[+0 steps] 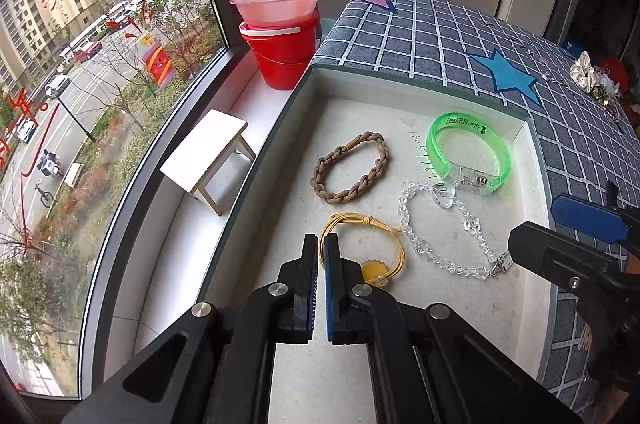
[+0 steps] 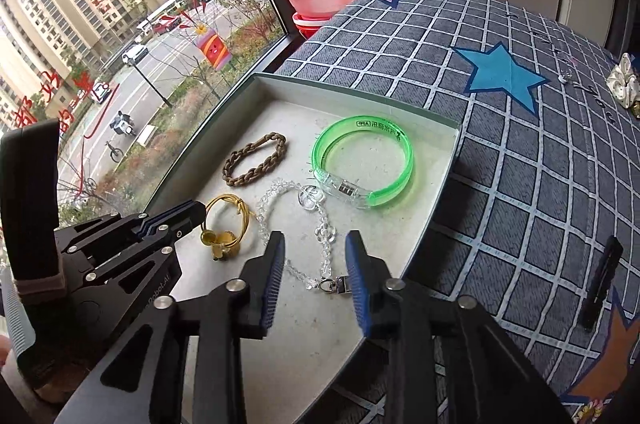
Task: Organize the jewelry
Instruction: 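Open both tools to release the items in the tray, then withdraw both tools back over the table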
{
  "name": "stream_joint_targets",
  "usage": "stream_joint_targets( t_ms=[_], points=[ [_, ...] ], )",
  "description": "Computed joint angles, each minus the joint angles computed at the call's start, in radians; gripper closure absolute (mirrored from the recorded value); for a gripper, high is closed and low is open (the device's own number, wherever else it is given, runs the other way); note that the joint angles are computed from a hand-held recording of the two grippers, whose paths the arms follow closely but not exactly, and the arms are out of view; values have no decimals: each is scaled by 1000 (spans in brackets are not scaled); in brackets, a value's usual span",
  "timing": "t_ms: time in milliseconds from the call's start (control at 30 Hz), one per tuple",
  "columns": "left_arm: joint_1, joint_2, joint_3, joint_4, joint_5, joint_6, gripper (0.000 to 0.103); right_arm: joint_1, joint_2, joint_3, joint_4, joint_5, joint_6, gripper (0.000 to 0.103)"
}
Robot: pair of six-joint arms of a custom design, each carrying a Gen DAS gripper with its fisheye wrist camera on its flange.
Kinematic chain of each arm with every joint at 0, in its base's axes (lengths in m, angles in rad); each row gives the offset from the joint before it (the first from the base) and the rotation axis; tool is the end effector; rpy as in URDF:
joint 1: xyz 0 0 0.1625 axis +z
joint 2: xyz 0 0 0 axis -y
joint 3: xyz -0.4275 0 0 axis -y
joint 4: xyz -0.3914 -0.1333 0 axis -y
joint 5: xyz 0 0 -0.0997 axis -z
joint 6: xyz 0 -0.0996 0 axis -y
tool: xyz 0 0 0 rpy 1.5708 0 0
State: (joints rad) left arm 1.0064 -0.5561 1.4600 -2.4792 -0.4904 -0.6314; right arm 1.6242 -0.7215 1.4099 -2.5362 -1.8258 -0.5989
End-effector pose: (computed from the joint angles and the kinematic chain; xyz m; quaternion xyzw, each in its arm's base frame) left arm -0.1903 -0.7140 0.0342 -0.0299 0.8571 -0.2911 0.4240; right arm 0.1478 -0.7387 0.1308 0.2981 -0.9362 0.0980 0.1582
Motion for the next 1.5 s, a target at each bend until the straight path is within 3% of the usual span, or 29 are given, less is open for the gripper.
stream_joint_targets(
  t_ms=[300,333,367,400,500,733,800,1233,1500],
  points=[
    [-30,-19,52,-97,-9,23,93,-6,-88,67,-33,37,10,35],
    [-35,-18,54,-99,-10,25,84,-9,-98,74,-36,39,11,34],
    [-39,-18,53,-91,-10,23,64,-12,-108,82,-39,40,12,32],
    [-43,-17,53,-84,-8,20,0,-15,-118,91,-43,43,13,29],
    [-74,-9,76,-150,52,53,0,-28,-149,113,-46,53,16,27],
    [-115,-15,86,-153,31,43,0,-60,-218,157,-52,74,22,24],
    [-128,-12,86,-151,23,46,0,-72,-237,166,-46,81,31,16],
    [-180,49,46,-130,-46,56,0,-162,-358,235,-41,133,60,15],
    [-195,101,-5,-103,-75,71,0,-227,-427,259,-51,119,71,15]
  ],
)
